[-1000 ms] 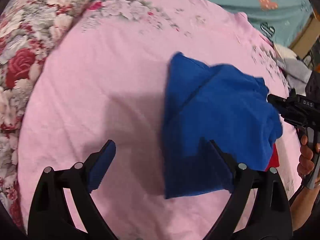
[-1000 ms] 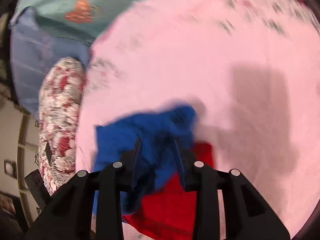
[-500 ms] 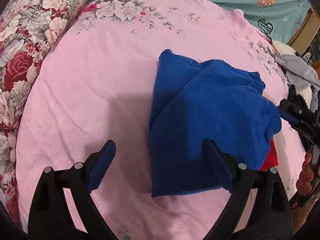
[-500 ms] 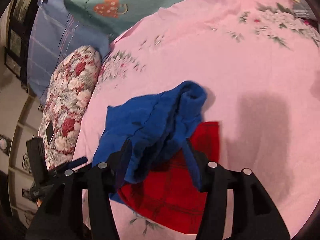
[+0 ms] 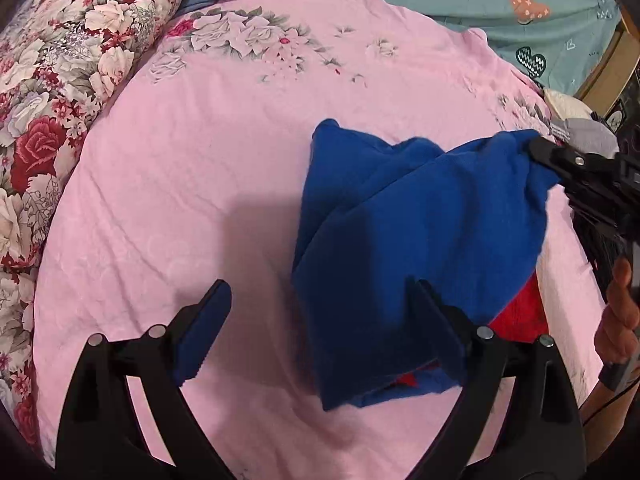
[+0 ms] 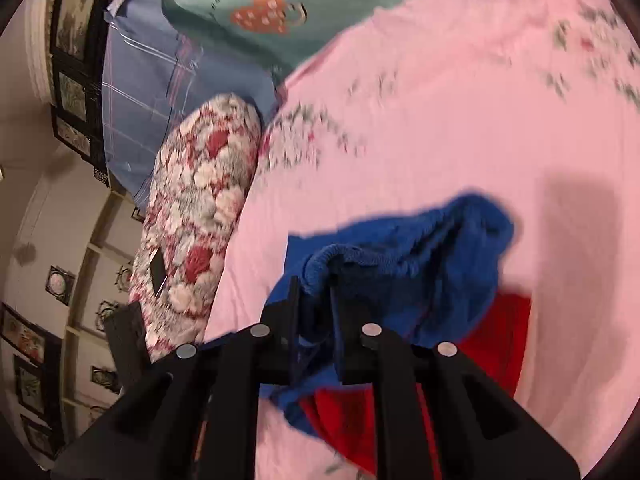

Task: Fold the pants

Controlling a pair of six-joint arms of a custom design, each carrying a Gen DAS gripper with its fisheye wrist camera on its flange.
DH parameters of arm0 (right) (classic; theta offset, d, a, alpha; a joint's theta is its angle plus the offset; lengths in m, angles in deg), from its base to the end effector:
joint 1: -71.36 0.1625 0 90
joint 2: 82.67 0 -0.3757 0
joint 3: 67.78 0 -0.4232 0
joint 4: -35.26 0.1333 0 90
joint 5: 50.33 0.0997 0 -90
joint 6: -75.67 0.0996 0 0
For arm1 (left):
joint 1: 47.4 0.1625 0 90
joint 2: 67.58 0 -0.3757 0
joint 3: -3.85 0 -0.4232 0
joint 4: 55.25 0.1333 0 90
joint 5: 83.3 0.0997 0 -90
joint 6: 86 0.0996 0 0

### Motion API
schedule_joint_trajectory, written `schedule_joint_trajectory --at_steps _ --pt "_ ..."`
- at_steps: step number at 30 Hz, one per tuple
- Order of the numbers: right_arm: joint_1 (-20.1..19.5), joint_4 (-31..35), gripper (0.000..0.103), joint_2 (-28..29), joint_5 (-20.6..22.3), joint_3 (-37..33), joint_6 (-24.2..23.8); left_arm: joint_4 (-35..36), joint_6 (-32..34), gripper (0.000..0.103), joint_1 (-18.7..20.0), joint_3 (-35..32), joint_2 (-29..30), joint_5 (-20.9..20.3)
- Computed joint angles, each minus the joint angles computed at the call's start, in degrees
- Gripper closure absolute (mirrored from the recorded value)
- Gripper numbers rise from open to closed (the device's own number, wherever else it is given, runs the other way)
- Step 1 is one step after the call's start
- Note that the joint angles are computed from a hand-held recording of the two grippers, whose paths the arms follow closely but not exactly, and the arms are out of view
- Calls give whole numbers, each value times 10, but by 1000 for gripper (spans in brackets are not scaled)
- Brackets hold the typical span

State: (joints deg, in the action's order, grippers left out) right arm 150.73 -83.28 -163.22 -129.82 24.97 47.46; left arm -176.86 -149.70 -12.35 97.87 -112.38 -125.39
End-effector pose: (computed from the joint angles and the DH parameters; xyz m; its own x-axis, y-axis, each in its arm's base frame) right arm 0.0385 -0.6162 0.3777 -0.9436 -0.3304 -0.0213 -0.3053 0.8930 -0.3307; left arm -0.3868 -0.5244 0.0130 -0.7886 -0.1905 -0.5846 0.1654 0.8501 -0.5001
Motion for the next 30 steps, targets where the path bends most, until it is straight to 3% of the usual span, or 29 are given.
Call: schedule_joint_trajectory --at_steps 3,5,7,10,11,13,20,21,23,24,26,30 --pt "14 -17 88 35 -60 -23 0 2 6 10 12 -23 19 -10" --pt "19 -20 70 49 -104 -31 0 12 1 10 17 -41 35 -12" --pt "13 -10 58 45 -108 -36 -3 21 -3 10 19 -53 44 -8" --pt "-2 -31 52 10 -80 -24 -23 21 -4 10 21 -57 46 -6" --pt "-8 -48 52 0 -78 -20 -27 18 -4 10 22 -56 46 -8" --pt "-10 -93 52 -3 -127 -15 -23 14 -4 10 23 -54 45 -10" --pt "-9 -84 53 51 -177 -40 -3 1 -11 10 25 -48 41 -19" --pt "-7 -86 57 59 -180 -42 2 2 -10 10 25 -48 40 -20" --pt "-1 -89 81 67 -183 -42 6 1 -6 10 25 -46 38 -20" --pt "0 -88 89 67 -181 -40 13 2 -2 10 25 -44 35 -19" --pt "-1 -65 90 49 -146 -33 36 -26 10 10 21 -24 16 -12" --pt "-30 5 90 -47 14 11 37 -63 3 10 9 16 -23 6"
